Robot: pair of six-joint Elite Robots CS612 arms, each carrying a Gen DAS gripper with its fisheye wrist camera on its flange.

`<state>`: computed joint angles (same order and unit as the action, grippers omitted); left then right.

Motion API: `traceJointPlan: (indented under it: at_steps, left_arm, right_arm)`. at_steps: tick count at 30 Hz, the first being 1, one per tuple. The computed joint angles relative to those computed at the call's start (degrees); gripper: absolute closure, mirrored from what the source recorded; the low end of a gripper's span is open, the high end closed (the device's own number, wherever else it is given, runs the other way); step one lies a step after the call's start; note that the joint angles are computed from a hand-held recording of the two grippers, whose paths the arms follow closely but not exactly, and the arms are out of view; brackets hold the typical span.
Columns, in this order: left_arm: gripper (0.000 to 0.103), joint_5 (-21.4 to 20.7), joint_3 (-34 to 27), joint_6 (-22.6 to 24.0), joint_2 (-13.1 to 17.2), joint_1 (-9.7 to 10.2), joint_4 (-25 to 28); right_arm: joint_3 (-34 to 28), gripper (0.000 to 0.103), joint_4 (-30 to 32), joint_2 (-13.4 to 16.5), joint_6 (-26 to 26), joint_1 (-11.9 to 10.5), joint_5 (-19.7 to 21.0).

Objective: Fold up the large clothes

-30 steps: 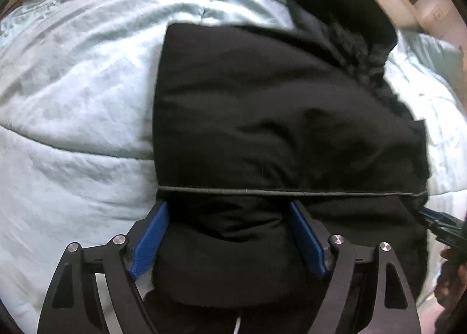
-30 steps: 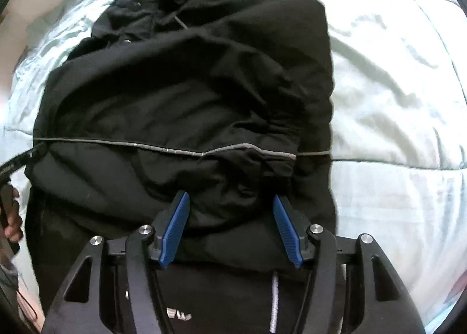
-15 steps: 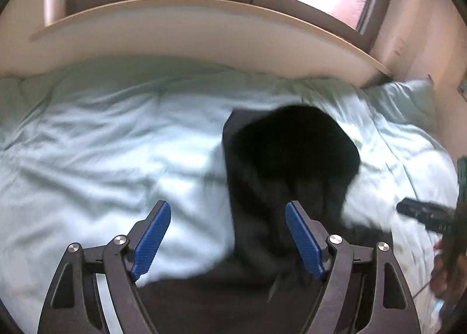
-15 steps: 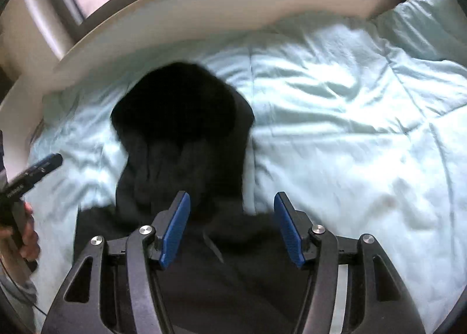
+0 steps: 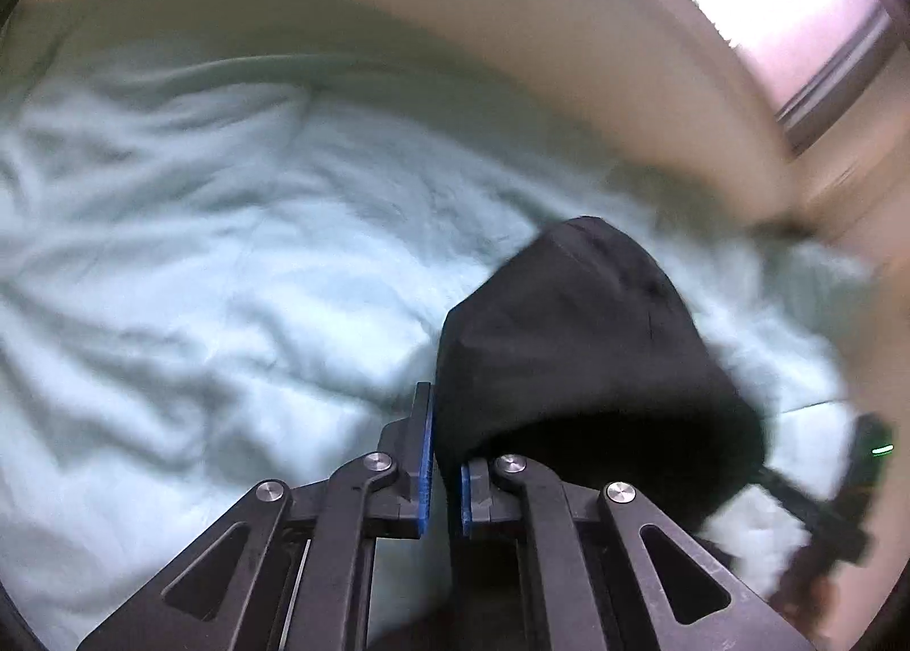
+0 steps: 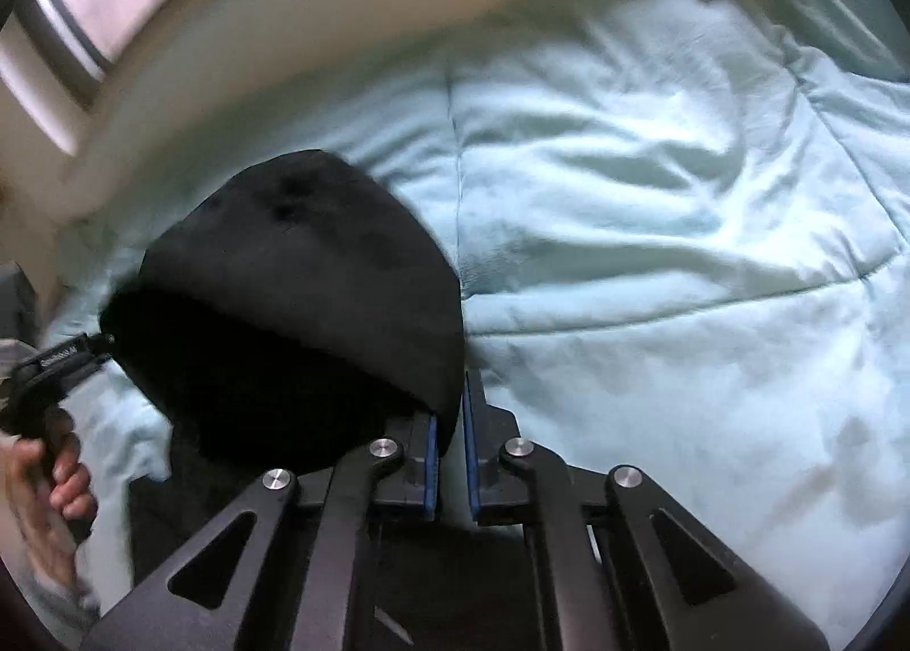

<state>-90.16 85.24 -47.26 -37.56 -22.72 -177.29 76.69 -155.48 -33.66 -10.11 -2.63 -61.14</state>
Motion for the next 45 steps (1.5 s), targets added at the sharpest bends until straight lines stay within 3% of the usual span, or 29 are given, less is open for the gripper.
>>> traceJointPlan:
  at_steps: [2,4,6,8,10,12,15,18,19,21,23,26,30,33,35,39,41,43,45]
  left_arm:
    - [0.092,-3.3,3.4,-1.1,-0.9,0.45,-3.3]
    - [0.092,-3.0,2.2,-0.2,0.4,0.33,2.9]
    - [0.090,-2.9,-1.7,1.6,4.1,0.19,10.2]
    - [0.089,-2.3,-2.0,1.1,5.1,0.13,7.9]
    - [0.089,-2.3,-0.7,2.2,4.1,0.14,5.9]
    - [0.082,-0.9,1.9,4.5,2.4,-0.26,3.9]
    - [0.069,4.0,6.9,9.3,-1.8,-1.65,1.8]
    - [0.067,6.5,9.8,11.4,-4.6,-2.56,-1.7]
    - [0.066,7.9,10.3,12.3,-5.5,-2.95,-3.4]
    - [0.056,9.9,9.5,13.7,-5.9,-3.64,-6.2]
    - [0.037,8.8,6.6,14.6,-4.5,-3.41,-7.3]
    - [0.037,4.9,-0.6,15.0,-0.3,-3.04,0.0]
    - [0.037,1.4,-6.5,11.7,5.2,-2.91,11.1]
    - [0.037,3.7,-5.4,12.0,6.3,-3.62,8.0]
    - [0.037,4.0,-5.0,12.9,5.8,-3.69,7.3]
    - [0.037,3.9,-4.0,14.5,5.5,-3.65,4.9]
    - [0.037,4.5,-3.4,14.1,5.5,-3.83,3.7]
    - [0.037,5.0,-2.7,14.1,5.3,-3.97,2.7]
    - [0.037,4.8,-2.4,14.2,5.3,-3.87,1.9]
  right_arm:
    - [1.2,0.095,0.6,0.0,-3.4,0.5,-2.0]
    - [-0.3,0.095,2.9,2.0,-5.5,2.2,-7.0]
    - [-3.7,0.095,7.7,5.0,-6.4,3.0,-7.9]
    - [-5.0,0.095,9.0,6.2,-6.7,3.2,-8.1]
    - [-4.6,0.089,9.1,5.6,-7.5,2.9,-7.0]
    - [-2.7,0.083,8.1,3.8,-9.8,2.4,-6.8]
    - [1.1,0.079,5.7,0.5,-13.7,1.1,-2.9]
    - [3.6,0.047,0.6,-1.7,-13.8,0.5,0.9]
    - [3.7,0.044,-1.1,-2.0,-13.6,0.4,2.6]
    - [3.0,0.044,-2.8,-2.2,-12.5,0.7,5.1]
    - [0.6,0.042,-3.5,-0.7,-10.2,1.7,4.9]
    - [-3.4,0.042,0.8,2.0,-11.0,3.6,0.4]
    - [-6.8,0.042,9.1,6.1,-13.9,5.2,-5.3]
    - [-5.9,0.042,7.4,6.8,-12.6,4.7,-3.3]
    - [-5.1,0.042,6.8,5.7,-12.2,4.2,-2.6]
    - [-1.1,0.042,-4.7,2.3,-10.8,3.4,5.2]
    - [-2.4,0.042,-7.7,2.3,-9.6,4.2,7.2]
    - [-5.3,0.042,-7.6,3.7,-10.0,5.9,4.8]
    - [-9.6,0.049,-4.2,6.5,-11.4,8.1,-1.3]
